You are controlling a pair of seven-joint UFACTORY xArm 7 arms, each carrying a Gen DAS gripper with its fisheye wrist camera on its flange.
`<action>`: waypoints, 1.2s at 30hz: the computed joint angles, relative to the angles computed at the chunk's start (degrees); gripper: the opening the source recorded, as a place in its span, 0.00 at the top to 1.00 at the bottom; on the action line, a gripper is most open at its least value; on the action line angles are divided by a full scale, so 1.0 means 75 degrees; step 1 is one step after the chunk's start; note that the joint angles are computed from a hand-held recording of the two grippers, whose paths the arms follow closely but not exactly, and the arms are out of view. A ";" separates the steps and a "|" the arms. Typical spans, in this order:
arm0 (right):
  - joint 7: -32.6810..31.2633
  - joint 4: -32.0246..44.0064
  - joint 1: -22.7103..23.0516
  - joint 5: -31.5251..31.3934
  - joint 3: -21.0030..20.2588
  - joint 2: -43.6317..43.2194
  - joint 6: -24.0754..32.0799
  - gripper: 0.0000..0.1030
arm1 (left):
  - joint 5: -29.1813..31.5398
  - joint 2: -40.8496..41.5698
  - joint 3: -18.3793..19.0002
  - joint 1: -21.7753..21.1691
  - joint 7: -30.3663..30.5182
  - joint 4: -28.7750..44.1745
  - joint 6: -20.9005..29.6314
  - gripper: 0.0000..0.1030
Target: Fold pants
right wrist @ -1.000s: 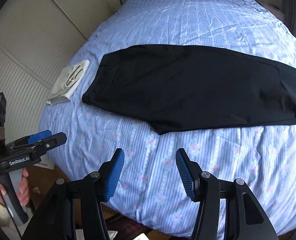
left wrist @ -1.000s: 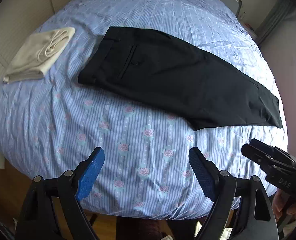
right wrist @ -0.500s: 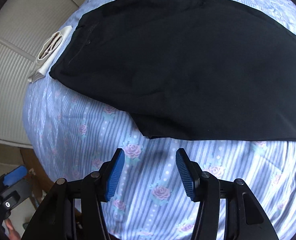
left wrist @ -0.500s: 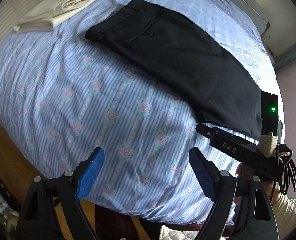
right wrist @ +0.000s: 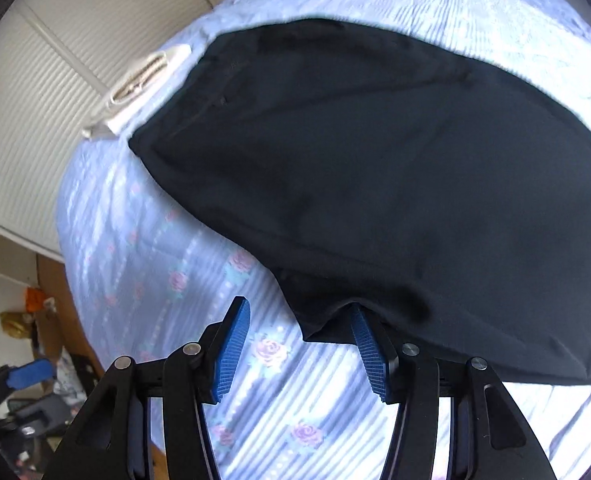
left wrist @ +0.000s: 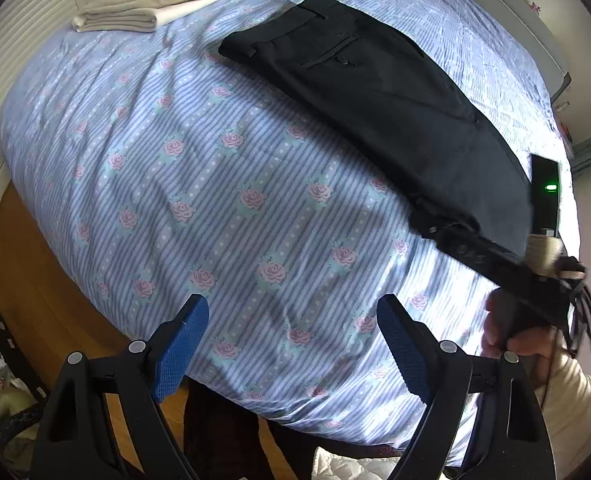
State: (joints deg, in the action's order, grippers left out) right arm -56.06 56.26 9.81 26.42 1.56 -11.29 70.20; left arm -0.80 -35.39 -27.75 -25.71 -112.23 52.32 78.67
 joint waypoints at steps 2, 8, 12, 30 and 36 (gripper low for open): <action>0.0029 -0.0190 0.0040 -0.0196 0.0111 0.0081 -0.0282 0.47 | 0.0047 0.0153 -0.0069 0.0011 -0.0006 0.0171 0.0164 0.16; -0.0394 -0.0606 0.0214 0.0166 0.0001 -0.0510 -0.0892 0.80 | 0.0005 0.0412 -0.0145 -0.0138 -0.0152 0.0366 0.0314 0.16; -0.1195 -0.0807 0.0368 0.0461 -0.0201 -0.1096 -0.1109 0.88 | -0.0172 0.0405 -0.0085 -0.0281 -0.0220 0.0297 0.0269 0.16; 0.0209 -0.0154 -0.0168 -0.0831 -0.0319 -0.1764 0.1331 0.44 | 0.0854 -0.1543 0.1054 -0.0170 0.2747 -0.0329 0.1478 0.14; 0.2219 0.0624 -0.0017 -0.0536 0.0168 -0.1788 0.0627 0.40 | 0.2244 -0.3337 0.3065 -0.0030 0.5948 -0.1789 0.0173 0.14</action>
